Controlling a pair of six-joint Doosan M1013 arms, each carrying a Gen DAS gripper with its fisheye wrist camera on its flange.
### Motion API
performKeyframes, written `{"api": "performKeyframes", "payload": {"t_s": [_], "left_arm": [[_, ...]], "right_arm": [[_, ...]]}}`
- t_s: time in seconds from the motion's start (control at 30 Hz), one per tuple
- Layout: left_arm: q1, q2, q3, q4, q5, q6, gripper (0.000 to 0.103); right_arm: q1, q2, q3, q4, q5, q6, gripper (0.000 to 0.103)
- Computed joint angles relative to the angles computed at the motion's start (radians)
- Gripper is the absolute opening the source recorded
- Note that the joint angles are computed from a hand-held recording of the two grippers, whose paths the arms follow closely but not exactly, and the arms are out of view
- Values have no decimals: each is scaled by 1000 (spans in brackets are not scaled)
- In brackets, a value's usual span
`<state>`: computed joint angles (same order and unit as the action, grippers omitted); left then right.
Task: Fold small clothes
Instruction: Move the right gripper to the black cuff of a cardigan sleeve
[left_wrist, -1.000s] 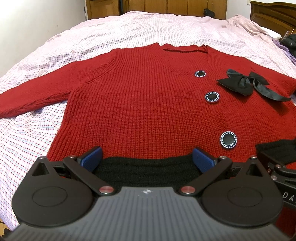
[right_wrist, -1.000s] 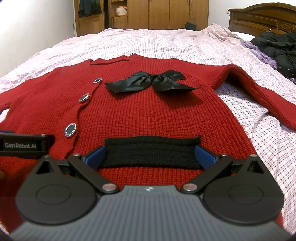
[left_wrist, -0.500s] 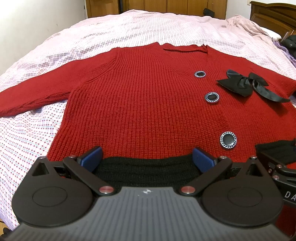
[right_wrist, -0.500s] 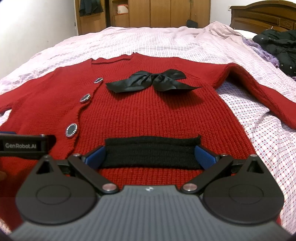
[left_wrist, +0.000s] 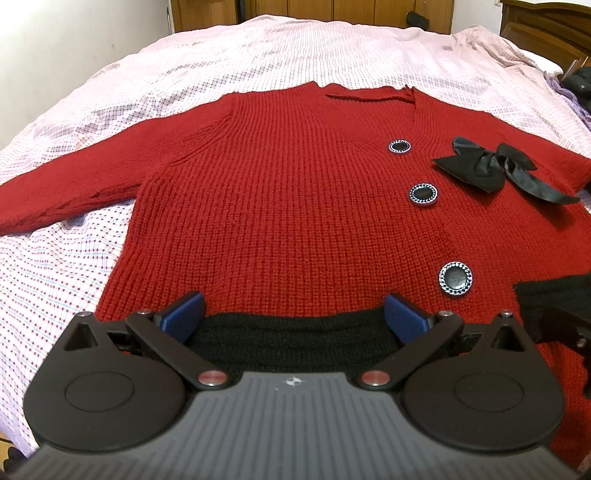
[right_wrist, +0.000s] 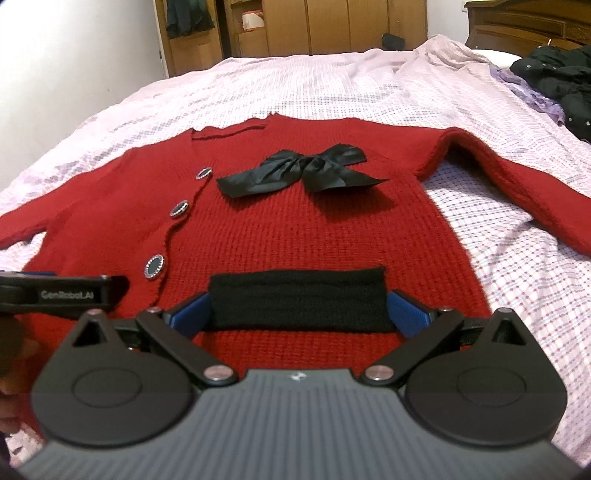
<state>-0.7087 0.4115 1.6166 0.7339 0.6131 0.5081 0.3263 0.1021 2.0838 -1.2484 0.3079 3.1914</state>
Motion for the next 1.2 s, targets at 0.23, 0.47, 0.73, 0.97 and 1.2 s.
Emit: {"api": "performKeyframes", "payload": {"t_s": [0.23,0.47,0.73,0.97,1.2], "left_arm": [[2,-11,-10,-42,13,44,103],[-10,-33,-10,-43,6,52,103],[-20,-49,-25,-55,16,69,103],[-20,-39,-47,-69,22,101,103],[-21,-5,-81,-111,51,168,103]], "right_arm": [[-35,-47,34,-92,-16,140,103],[-65,-84,64,-225,1,292,103],[-123,-110,82,-224,47,309,103],[-196,-116,86,-213,134,291,103],[-289,-88,76,-172,249,272,103]]}}
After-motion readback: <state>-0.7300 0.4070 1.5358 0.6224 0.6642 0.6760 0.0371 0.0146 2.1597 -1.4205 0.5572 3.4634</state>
